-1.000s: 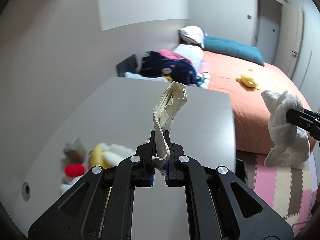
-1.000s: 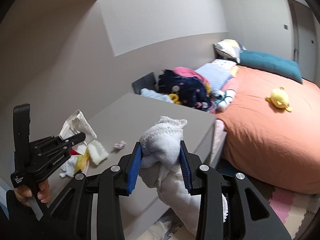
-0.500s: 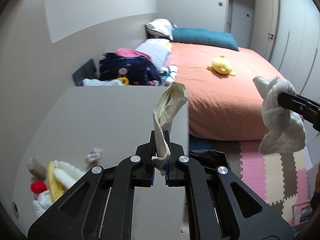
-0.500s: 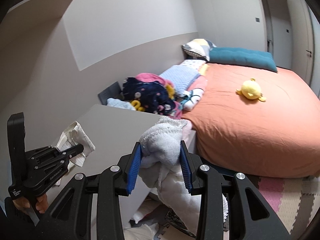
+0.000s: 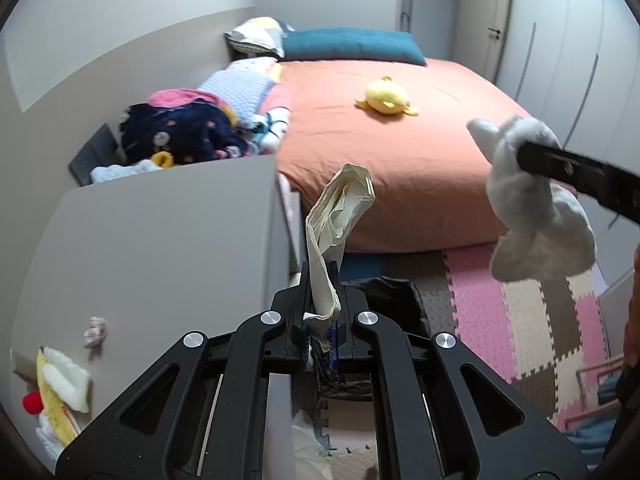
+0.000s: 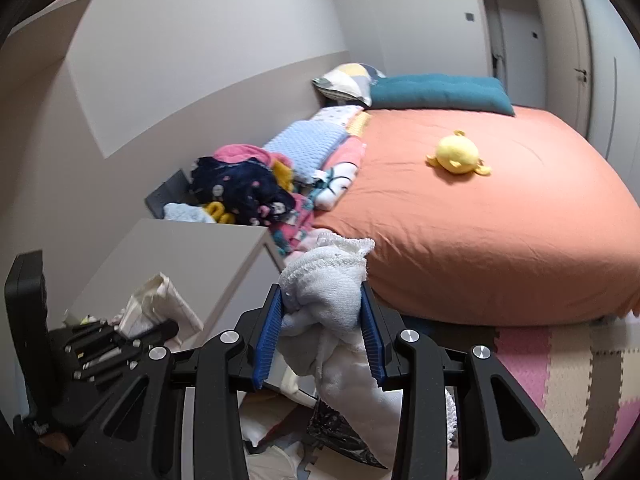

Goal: Collect trash
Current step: 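Carry the tissue and towel over the black bin and open both grippers, then move both open tools from the bin back over the table items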

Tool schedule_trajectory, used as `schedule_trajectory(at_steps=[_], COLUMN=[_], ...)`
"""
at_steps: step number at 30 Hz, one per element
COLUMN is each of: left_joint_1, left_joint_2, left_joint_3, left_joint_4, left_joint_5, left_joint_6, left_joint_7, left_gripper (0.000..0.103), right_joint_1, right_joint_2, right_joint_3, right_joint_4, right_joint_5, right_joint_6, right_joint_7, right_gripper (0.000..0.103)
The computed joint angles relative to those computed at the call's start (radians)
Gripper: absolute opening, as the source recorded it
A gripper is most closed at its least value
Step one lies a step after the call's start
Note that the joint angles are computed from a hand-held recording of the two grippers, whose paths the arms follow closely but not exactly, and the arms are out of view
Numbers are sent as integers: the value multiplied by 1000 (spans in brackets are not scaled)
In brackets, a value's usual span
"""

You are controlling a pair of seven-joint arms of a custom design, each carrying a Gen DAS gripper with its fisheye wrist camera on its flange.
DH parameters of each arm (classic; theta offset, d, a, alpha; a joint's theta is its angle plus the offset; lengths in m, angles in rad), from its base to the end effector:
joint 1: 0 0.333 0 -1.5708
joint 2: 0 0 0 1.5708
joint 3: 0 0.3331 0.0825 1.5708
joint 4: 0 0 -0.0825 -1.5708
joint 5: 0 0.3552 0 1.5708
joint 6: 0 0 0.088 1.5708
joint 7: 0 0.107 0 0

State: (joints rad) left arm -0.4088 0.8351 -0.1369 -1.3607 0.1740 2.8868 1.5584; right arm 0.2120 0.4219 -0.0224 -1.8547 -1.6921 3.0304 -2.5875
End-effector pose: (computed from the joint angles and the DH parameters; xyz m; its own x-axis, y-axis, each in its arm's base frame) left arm 0.6741 -0.3808 0.3320 -0.5580 -0.8292 -0.0325 -0.6233 0.4447 -0.6432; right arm 0.5923 0.1915 0.3526 -0.1657 -0.9539 -0.2502 -0.6121 0.2984 -0.7323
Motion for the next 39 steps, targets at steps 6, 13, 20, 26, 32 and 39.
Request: schedule_trajectory(at_steps=[6,13,20,26,32,39], left_joint_1=[-11,-22,-68,-69,-63,-52], left_joint_2=[49,157,236,229,194,152], left_joint_3=[-26,-47,4,2,-1,3], left_joint_4=[66,246,387,370,308,233], left_joint_5=[-3,-29,-20,-3,4,13], left_joint_6=[-64,-208,-299,-294,-261,-218], left_joint_7=[47,95,55,66,62,46], left_gripper=[6,7,97,97,97,97], right_joint_1=[-11,-9,-44,33,111,178], right_joint_2=[25,80,117,115,112,106], right_joint_3=[-27,-65,-33,-142,-231,-291], right_joint_4=[-3,11,20,4,-19,-36], right_joint_5=[88,299,573,616,666,745], right_joint_6=[22,68,17,61,92,108], right_joint_7=[-61,-253,-530,-522,-540,-600], right_gripper=[39,43,71,71,71,71])
